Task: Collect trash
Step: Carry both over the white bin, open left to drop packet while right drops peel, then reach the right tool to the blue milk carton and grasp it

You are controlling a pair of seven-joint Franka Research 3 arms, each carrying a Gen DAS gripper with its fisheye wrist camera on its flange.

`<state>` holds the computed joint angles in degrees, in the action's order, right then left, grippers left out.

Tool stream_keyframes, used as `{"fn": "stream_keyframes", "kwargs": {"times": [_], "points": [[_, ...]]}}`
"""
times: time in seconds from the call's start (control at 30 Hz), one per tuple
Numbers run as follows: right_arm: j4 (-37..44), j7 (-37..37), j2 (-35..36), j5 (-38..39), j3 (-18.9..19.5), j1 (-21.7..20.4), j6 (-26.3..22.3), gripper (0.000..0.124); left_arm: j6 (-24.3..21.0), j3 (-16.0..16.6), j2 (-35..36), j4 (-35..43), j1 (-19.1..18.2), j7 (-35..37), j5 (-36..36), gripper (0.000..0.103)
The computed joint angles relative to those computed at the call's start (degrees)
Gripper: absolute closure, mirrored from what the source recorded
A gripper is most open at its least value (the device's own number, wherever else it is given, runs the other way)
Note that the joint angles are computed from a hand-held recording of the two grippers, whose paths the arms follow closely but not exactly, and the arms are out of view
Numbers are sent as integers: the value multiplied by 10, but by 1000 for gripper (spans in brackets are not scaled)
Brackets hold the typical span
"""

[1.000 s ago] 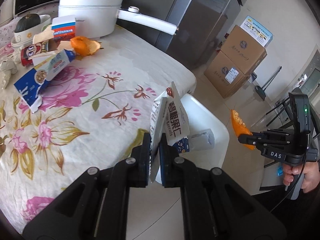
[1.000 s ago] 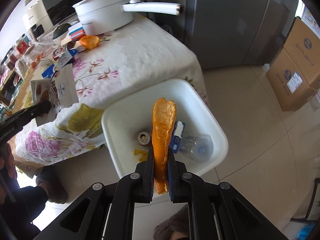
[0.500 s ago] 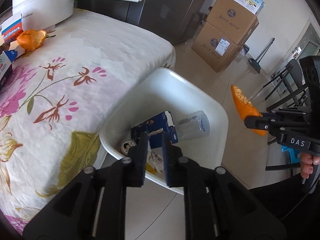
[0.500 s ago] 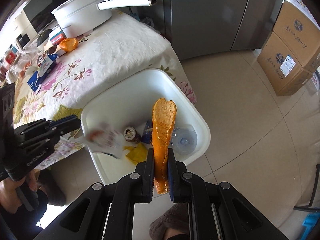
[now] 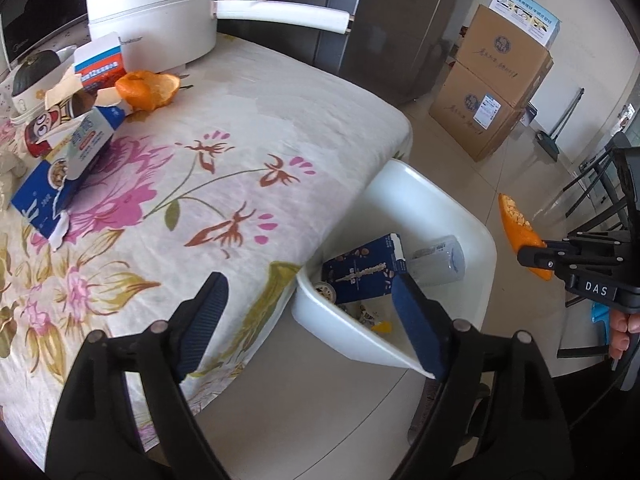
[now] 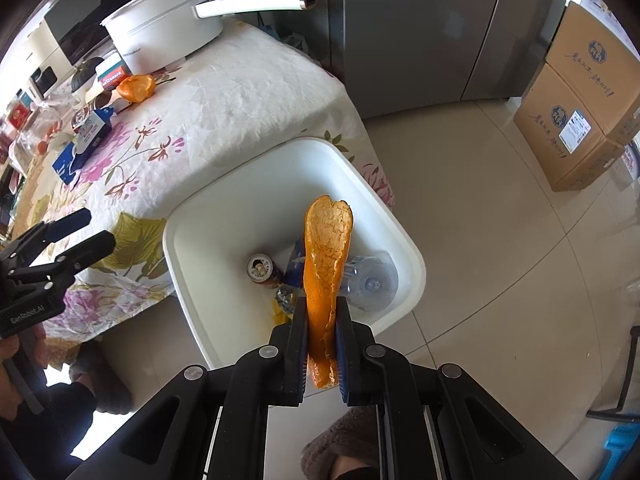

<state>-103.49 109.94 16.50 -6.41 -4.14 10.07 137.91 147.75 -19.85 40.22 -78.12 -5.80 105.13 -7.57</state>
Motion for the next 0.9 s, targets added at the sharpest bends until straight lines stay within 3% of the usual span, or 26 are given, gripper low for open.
{"fn": "stream_keyframes", "kwargs": {"times": [0.27, 0.3, 0.37, 0.4, 0.43, 0.9], "points": [[46, 13, 30, -10, 0, 17, -19, 109, 29, 10, -42, -48, 25, -19, -8, 5], [54, 19, 35, -15, -2, 21, -24, 103, 32, 12, -47, -55, 28, -22, -7, 3], [72, 33, 46, -15, -2, 25, -34, 81, 43, 15, -59, -71, 36, -26, -7, 2], [76, 42, 48, -14, -3, 27, -30, 61, 47, 16, -64, -77, 40, -27, -7, 2], [78, 52, 49, -14, -3, 30, -21, 53, 50, 16, -69, -83, 45, -27, -8, 2], [242, 34, 150, -8, 7, 74, -52, 46, 81, 37, -119, -149, 110, -50, -36, 1]]}}
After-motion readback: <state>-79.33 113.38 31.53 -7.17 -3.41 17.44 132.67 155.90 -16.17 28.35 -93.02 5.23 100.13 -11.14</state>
